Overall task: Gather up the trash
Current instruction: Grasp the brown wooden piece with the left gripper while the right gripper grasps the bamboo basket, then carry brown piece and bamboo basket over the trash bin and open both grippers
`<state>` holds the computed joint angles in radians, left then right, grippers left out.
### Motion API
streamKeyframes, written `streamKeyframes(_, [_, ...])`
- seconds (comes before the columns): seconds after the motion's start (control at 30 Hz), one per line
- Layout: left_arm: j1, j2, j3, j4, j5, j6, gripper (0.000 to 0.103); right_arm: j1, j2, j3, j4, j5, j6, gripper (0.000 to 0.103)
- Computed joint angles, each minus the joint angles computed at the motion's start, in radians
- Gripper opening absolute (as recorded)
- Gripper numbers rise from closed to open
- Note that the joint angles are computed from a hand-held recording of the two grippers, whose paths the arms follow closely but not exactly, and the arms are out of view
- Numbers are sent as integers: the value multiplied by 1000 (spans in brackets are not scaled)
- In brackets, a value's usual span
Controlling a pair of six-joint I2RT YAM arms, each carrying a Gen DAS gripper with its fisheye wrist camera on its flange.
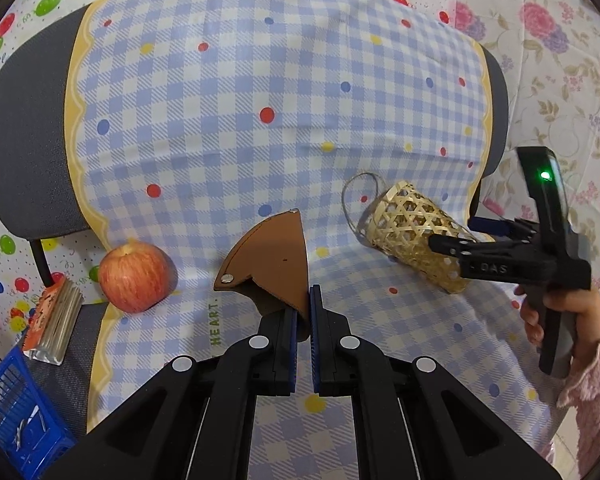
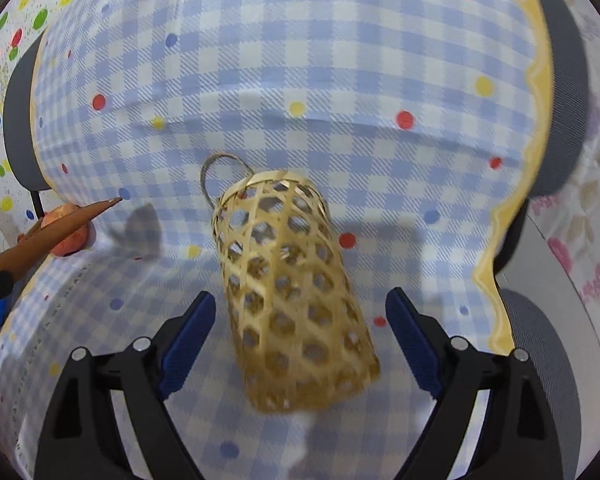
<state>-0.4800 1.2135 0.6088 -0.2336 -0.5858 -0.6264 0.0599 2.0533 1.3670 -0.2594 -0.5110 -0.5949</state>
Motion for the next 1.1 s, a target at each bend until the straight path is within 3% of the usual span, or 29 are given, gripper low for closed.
streamKeyframes(0.17, [4, 6, 2, -5, -1, 2, 6, 47, 20, 8, 11, 98, -43, 87])
streamKeyframes(0.23, [1, -3, -1, -11, -2, -3, 6, 54, 3, -23, 30, 127, -57, 78])
streamKeyframes(0.33, [-28, -27, -4, -34, -22, -23, 6, 40, -73, -120, 75, 129, -37, 75])
streamKeyframes(0.5, [-142, -76, 1, -111, -98, -98, 6, -78, -241, -247, -20, -22, -32, 74])
streamKeyframes(0.67, [-339, -80, 27, -222, -207, -243, 6, -219, -430, -377, -135, -154, -74, 74])
streamKeyframes(0.83, [-550, -9, 85, -346, -306, -425, 6, -415, -584, -489, -287, -288, -216, 74])
streamKeyframes(1.1, [-765, 138, 186, -514, -382, -660, 6, -619, -657, -544, -459, -360, -446, 75])
